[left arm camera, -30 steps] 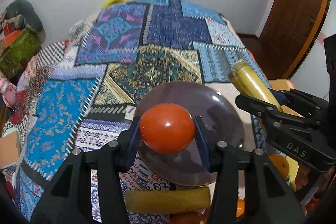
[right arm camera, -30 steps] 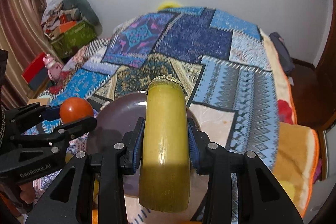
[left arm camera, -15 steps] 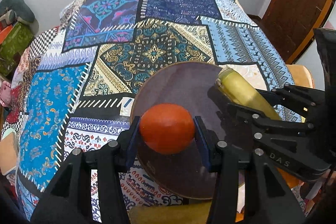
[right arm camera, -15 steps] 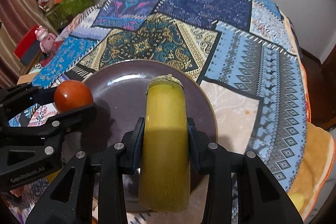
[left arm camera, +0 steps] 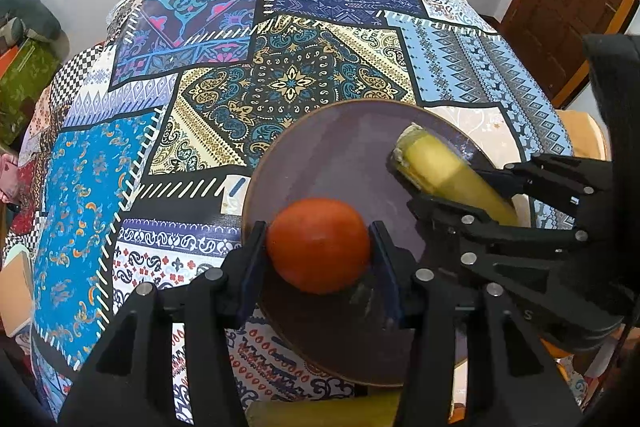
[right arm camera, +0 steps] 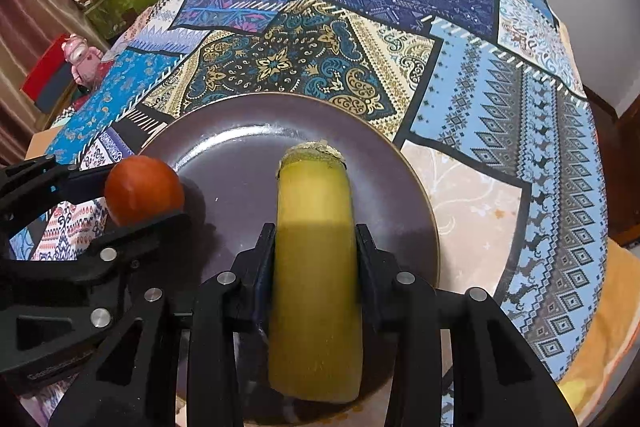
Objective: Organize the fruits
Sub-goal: 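Carry the tomato in the left gripper and the squash in the right gripper onto the dark plate, then move both tools back toward the remaining fruit row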
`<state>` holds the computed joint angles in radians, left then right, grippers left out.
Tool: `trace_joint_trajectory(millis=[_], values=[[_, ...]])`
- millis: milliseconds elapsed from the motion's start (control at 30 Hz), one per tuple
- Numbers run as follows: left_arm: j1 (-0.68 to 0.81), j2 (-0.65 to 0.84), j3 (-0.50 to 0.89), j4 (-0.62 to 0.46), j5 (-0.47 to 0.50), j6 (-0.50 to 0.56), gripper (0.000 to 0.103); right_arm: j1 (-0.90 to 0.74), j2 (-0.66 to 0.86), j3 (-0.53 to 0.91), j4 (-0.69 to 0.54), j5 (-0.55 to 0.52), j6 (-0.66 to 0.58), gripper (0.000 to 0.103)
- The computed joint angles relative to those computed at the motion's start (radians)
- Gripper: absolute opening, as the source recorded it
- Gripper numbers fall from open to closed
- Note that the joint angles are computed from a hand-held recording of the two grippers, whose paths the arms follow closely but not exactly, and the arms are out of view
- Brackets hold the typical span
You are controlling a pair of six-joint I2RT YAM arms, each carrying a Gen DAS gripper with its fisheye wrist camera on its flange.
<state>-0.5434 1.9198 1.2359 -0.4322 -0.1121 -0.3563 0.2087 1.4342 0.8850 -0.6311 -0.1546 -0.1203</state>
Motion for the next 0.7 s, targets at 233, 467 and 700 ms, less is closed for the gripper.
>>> trace_joint_trajectory(millis=[233,467,700], values=[[-0.021,-0.093,-0.037,-0.003,-0.025,0.0,0.051,0.021,-0.095,0.011,-0.046,0.032,-0.013,0.035],[-0.071,-0.3,-0.126,-0.042,-0.092,-0.025,0.052,-0.03,-0.284,0.009,-0.138,-0.017,-0.021,0.035],[-0.153,-0.523,-0.237,-0.103,-0.16,-0.091,0.057,-0.132,-0.56,-0.007,-0.288,-0.09,-0.051,0.035]])
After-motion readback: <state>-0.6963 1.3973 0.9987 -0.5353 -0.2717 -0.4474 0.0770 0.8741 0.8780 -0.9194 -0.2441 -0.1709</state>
